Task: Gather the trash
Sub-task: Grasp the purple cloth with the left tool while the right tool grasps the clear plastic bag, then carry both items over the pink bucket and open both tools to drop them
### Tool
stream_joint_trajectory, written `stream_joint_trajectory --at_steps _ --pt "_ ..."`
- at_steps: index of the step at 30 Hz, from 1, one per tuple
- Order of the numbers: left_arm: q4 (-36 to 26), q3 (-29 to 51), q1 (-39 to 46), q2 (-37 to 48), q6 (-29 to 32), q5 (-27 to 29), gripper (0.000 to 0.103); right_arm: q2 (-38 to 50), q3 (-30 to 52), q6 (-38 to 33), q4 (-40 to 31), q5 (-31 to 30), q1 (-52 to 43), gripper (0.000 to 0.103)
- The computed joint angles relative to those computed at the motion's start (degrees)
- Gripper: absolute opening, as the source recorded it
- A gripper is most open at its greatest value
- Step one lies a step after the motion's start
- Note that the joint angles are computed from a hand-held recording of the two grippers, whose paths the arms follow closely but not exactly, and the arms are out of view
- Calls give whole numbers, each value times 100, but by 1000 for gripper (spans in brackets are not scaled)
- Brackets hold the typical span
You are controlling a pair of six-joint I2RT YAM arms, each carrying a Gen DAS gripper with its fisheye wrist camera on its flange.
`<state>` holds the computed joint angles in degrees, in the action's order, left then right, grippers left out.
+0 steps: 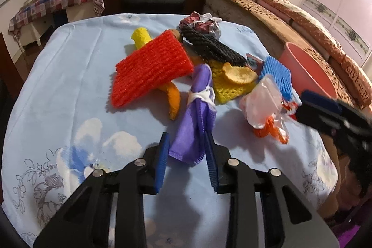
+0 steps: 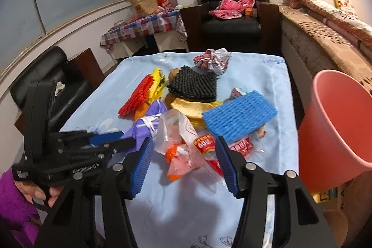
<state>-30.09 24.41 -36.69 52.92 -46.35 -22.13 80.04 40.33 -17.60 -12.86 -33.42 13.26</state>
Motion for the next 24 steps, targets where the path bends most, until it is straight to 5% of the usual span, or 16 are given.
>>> stream_joint_trajectory --at_steps 9,12,14,19,24 --pt "-268 -28 -254 -496 -201 -109 24 582 520 42 119 414 446 42" --pt "-473 52 -409 -657 -287 -269 24 818 631 54 108 556 547 30" --pt "-608 108 -468 -763 -349 -353 24 949 694 51 47 588 576 13" --pt "-809 229 -594 -810 -472 -502 24 967 645 13 52 373 495 3" --pt "-987 431 -770 -817 -552 -678 24 780 698 85 -170 -275 183 3"
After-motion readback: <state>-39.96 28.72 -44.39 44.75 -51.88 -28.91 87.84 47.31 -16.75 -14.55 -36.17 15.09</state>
